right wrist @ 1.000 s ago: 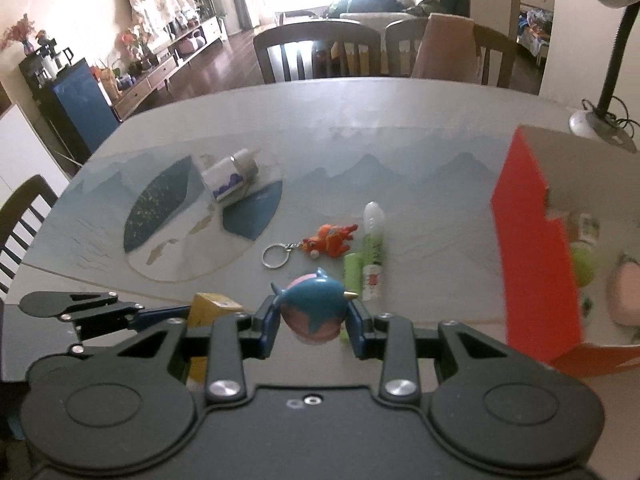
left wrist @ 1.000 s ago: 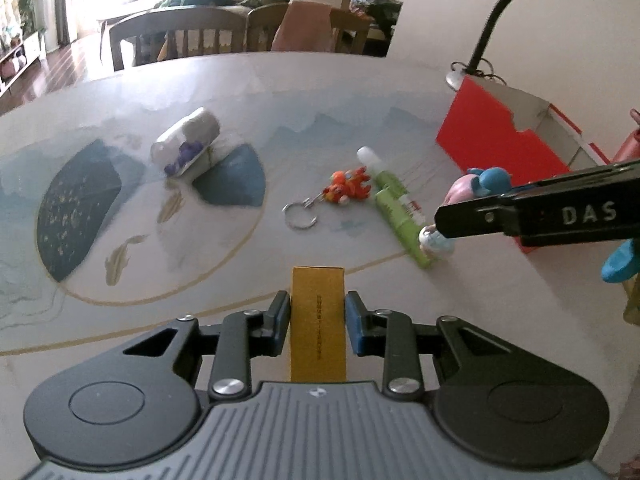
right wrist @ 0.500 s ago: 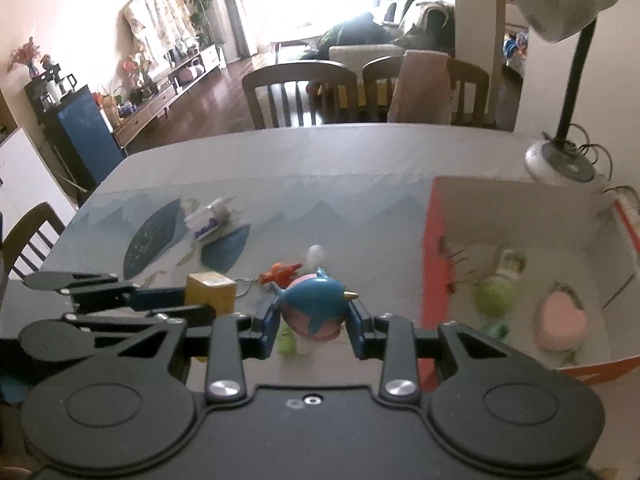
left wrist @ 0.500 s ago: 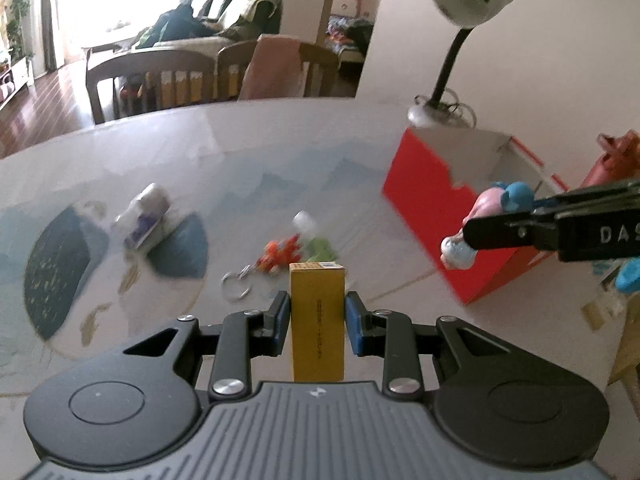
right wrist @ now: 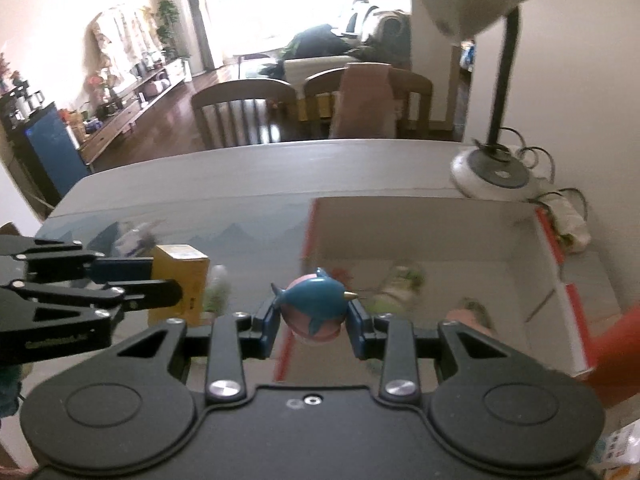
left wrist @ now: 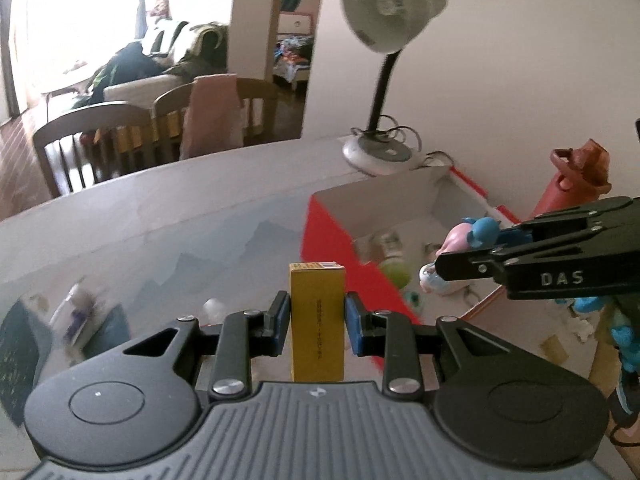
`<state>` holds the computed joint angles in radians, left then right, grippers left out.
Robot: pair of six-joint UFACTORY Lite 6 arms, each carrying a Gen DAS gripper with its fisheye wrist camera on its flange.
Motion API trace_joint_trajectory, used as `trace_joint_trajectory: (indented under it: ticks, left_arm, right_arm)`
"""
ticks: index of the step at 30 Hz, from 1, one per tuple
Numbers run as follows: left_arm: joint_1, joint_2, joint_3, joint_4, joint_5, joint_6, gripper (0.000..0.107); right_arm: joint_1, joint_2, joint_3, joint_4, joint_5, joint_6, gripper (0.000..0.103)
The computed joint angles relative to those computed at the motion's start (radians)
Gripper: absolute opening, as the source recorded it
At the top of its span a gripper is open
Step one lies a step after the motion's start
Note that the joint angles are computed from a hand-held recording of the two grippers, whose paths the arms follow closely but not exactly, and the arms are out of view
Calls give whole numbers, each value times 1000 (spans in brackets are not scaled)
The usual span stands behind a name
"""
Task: Organize rigid objects
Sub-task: 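Carry the yellow box and figure keychain with both tools into the red box, then open both tools to release the yellow box and figure keychain in the box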
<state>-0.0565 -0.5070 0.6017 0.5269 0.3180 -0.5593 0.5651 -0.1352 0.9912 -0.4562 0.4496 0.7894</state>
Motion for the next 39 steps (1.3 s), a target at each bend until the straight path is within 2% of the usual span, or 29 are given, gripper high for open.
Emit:
trace_joint_trajectory:
  ticks: [4, 10, 19, 24, 32, 39]
  left_arm:
    - [-80, 174, 108, 201, 2, -220, 29]
    - [-147, 356, 271, 280, 2, -341, 29]
    - [-209, 659, 549, 148, 25, -255, 29]
    - [-232, 810, 658, 88, 47, -221, 29]
    - [-262, 1008, 817, 35, 73, -192, 29]
    - [-266, 1175, 986, -58, 119, -101, 29]
  right_arm:
    - [-110, -38, -48, 77, -31, -133, 34]
    - [-283, -76, -108, 195, -73, -343, 34]
    - [-480, -41, -147, 439, -126, -702, 34]
    - [-549, 51, -103, 560, -163, -870, 34]
    - [-573, 298, 81, 629, -190, -928, 34]
    - [-558, 472, 218, 591, -173, -907, 34]
